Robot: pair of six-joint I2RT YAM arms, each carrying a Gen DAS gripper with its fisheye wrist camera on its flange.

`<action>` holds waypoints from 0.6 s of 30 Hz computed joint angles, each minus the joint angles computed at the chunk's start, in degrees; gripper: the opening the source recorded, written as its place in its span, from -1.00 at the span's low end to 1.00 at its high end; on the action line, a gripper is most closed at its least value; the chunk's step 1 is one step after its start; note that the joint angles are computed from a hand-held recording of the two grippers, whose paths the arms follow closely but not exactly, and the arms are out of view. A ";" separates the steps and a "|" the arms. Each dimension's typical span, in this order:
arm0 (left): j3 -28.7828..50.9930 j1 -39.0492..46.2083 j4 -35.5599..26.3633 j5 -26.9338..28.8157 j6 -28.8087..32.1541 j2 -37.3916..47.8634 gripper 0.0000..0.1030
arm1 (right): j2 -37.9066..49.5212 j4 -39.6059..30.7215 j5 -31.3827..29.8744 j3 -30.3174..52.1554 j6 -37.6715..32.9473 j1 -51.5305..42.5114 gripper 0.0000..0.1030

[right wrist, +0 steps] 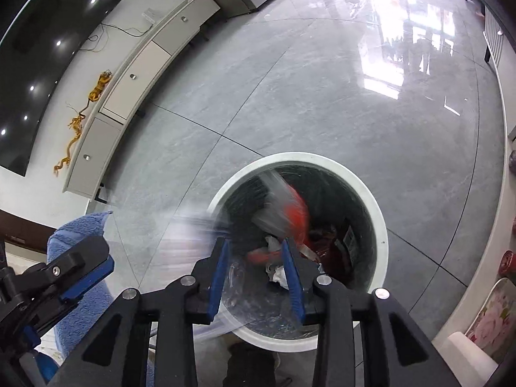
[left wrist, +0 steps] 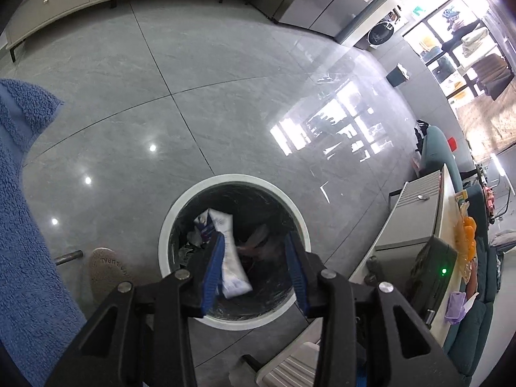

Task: Collect trash
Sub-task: 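Carry the carton and wrapper over the grey bin and open both tools, then move both open tools back over the rug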

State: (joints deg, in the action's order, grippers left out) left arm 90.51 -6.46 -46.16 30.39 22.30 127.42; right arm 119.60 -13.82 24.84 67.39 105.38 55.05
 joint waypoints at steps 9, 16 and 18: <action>-7.83 6.34 2.05 3.36 3.44 -10.68 -0.26 | -1.00 -10.67 6.69 7.08 3.22 3.30 -0.36; -10.67 16.26 -2.74 8.35 9.99 -21.76 -0.26 | 0.04 -23.81 15.19 21.19 0.54 7.93 -0.36; -10.17 19.64 -4.68 10.41 11.20 -24.67 -0.26 | 1.19 -29.09 17.99 27.58 -0.84 9.52 -0.36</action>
